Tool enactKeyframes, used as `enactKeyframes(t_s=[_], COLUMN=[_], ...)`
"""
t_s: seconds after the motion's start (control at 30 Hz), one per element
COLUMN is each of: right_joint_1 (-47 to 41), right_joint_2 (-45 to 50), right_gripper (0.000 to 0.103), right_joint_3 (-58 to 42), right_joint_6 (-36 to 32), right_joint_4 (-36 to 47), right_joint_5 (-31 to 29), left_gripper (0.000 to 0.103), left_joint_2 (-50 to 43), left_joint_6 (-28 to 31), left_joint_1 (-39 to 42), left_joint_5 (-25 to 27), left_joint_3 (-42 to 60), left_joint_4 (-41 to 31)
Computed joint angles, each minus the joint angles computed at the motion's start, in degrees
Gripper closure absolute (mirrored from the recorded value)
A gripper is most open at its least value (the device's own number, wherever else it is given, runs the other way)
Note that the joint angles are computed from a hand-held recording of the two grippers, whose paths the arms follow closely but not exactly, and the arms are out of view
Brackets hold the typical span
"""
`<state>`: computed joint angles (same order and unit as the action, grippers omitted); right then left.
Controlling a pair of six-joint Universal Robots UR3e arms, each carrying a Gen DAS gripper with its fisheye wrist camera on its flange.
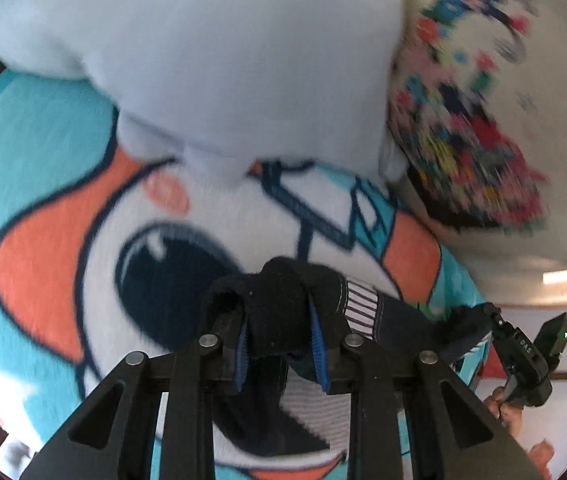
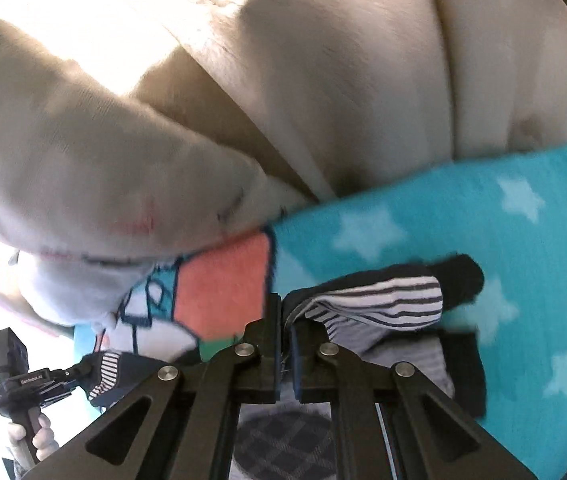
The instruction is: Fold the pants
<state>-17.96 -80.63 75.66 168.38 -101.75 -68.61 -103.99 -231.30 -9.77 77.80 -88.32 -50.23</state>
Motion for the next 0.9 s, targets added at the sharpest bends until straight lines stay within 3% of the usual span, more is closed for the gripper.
enactKeyframes(t_s=[0.13,0.23,0.33,0.37,0.43,0.47,0.5,0.67,0.73,0.8,0.9], right_joint_1=[4.64,7.32,8.35,8.35,7.93,7.49,6.92,3.98,4.09,5.04,10.58], right_joint_2=[8.84,14.61,18.04,18.74,19.1,17.93,16.19,3.28,-2.84,-7.62,-7.55], right_gripper=[0.098,0.098,0.098,0.094,0.075,0.06,0.055,0.053,0.053,0.053,0.053], right_joint_3=[-6.91,-11.79,-14.9,-15.65,-15.86,-14.13,-11.93,1.09,6.46,10.76,11.67], right_joint_6=[3.89,5.89,7.01,7.58,8.79,9.09,9.52,10.27,10.33,8.03,1.53], right_joint_4=[-3.91,-4.95,-4.6,-4.11,-4.14,-5.32,-6.93,-11.78,-11.66,-7.78,-0.53], right_joint_5=[-4.95,-9.16,-10.45,-10.64,-10.55,-10.57,-10.08,-6.49,-5.62,-0.85,3.16], left_gripper=[0.078,0.078,0.067,0.062,0.059,0.059,0.059,0.05,0.049,0.049,0.049], left_joint_2=[-7.46,-10.85,-9.32,-8.61,-6.37,-5.4,-4.01,2.72,4.73,7.46,10.3], left_joint_6=[-1.11,-1.19,-0.49,-0.32,-0.05,0.08,0.31,2.31,3.07,4.12,3.36], left_joint_1=[1.93,3.28,4.4,4.76,5.45,5.76,6.19,7.26,6.63,6.4,5.89], left_joint_5=[1.01,-1.0,-3.65,-4.4,-5.14,-5.44,-6.15,-8.73,-6.82,-6.19,-6.81], left_joint_3=[7.05,8.74,5.13,3.78,0.4,-0.95,-2.97,-12.2,-13.41,-16.36,-21.27], left_joint_4=[-2.02,-0.61,3.77,5.08,6.4,6.64,7.43,12.3,10.37,9.99,13.1])
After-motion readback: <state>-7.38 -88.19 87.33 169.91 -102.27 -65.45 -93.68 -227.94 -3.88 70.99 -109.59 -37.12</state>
